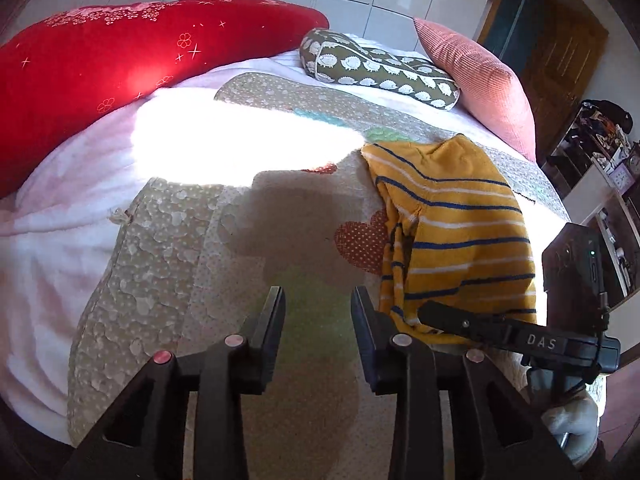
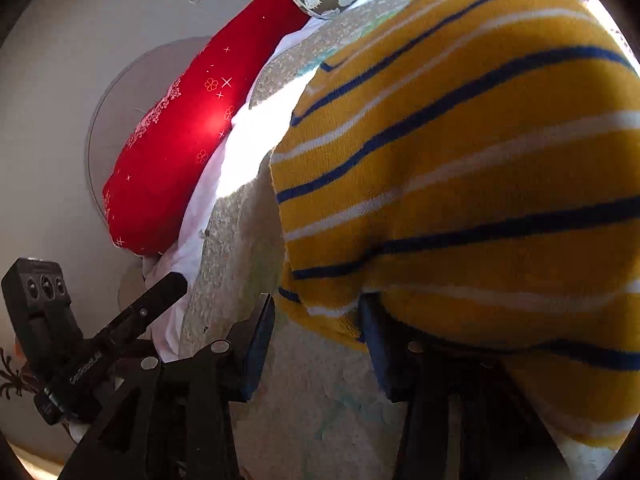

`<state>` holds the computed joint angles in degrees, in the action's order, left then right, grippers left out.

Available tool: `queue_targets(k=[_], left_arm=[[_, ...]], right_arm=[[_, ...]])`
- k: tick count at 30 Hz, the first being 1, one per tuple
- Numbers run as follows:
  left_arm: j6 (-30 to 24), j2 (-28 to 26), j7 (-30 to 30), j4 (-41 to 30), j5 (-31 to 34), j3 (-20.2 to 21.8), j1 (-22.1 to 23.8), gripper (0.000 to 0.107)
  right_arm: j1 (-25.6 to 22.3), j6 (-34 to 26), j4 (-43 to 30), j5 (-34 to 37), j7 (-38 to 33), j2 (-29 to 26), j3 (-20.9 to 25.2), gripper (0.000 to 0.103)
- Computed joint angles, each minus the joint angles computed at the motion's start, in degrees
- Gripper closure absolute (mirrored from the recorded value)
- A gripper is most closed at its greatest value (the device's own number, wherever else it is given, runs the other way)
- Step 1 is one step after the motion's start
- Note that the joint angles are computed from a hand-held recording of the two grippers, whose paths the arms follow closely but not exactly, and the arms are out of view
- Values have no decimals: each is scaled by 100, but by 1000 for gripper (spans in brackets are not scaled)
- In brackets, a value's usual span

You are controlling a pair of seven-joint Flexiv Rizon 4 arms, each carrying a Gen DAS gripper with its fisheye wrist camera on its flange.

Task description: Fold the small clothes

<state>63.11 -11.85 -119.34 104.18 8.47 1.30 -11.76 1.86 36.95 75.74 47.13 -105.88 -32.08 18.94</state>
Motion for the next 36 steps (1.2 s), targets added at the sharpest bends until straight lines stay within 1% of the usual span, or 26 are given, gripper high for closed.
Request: queue_targets(k=[2, 3, 6, 8, 10, 11, 13, 16, 17, 18, 20, 21, 23, 24, 25, 27, 28, 29, 30, 31, 32, 33, 35, 36], left_arm=[[123, 154, -150, 185, 83, 66, -9, 71], [170, 215, -198, 253, 137, 82, -5, 69], [155, 356, -533, 317, 575, 147, -48, 59], [133, 443, -697, 377, 786, 152, -29, 59], [203, 514, -697, 505, 754, 107, 40, 59], [246, 543, -682, 574, 706, 81, 72, 59], [293, 608, -684, 680, 669, 51, 117, 59], [358, 716, -795, 829, 662, 32, 175, 58], [384, 740, -826, 873, 626, 20, 197, 56], [426, 765, -869, 921, 615, 12, 215, 55], [408, 799, -1003, 931, 738, -2, 228, 54], [308, 821, -1147, 882, 918, -4, 215, 54], [43, 883, -1588, 715, 1508, -19, 161, 54], [-90, 928, -1844, 625, 1866, -40, 129, 51], [-230, 983, -2134, 530, 2254, -77, 91, 48], [-606, 1134, -2935, 304, 3254, -219, -13, 31], [-893, 1230, -3397, 194, 3815, -339, -84, 27], [-1183, 1311, -3811, 83, 4334, -488, -152, 21], [-1450, 1379, -4146, -3, 4767, -639, -218, 15], [-1703, 1438, -4417, -73, 5127, -783, -285, 13], [-1910, 1494, -4609, -128, 5409, -908, -348, 7], [-2085, 1536, -4735, -170, 5615, -1015, -405, 4], [-2408, 1593, -4856, -251, 5861, -1186, -506, 4], [-2482, 1624, -4862, -263, 5895, -1231, -547, 4]], right_arm=[[-17, 35, -86, 162, 9, -71, 57, 53], [-13, 46, -18, 138, -31, 6, 66, 51], [190, 176, 263, -297, -288, 382, -20, 50], [274, 324, 380, -478, -482, 632, -59, 50], [290, 443, 338, -489, -698, 772, -77, 50], [336, 535, 267, -511, -675, 774, -122, 50], [490, 797, 65, -657, -413, 648, -255, 50], [662, 1176, -373, -843, 285, 171, -391, 50], [653, 1044, -604, -880, 618, -63, -380, 49], [533, 689, -954, -746, 868, -372, -234, 49], [284, 42, -1427, -437, 1052, -847, 90, 50], [243, -110, -1541, -336, 1078, -966, 195, 50], [115, -104, -1357, -139, 766, -828, 376, 50], [98, 78, -1077, -137, 540, -598, 408, 50], [173, 489, -610, -285, 272, -222, 345, 50], [322, 1333, 323, -558, -265, 558, 172, 50], [348, 1732, 790, -606, -511, 948, 112, 50], [311, 2234, 1256, -761, -574, 1277, 161, 49], [306, 2723, 1723, -868, -618, 1600, 156, 45], [461, 3221, 2190, -981, -549, 1909, -22, 37], [635, 3625, 2561, -1037, -467, 2145, -234, 32], [648, 3918, 2813, -1075, -377, 2283, -297, 24], [527, 4199, 2988, -862, -313, 2386, -382, 22], [593, 4289, 3069, -1136, 136, 2363, -556, 22]])
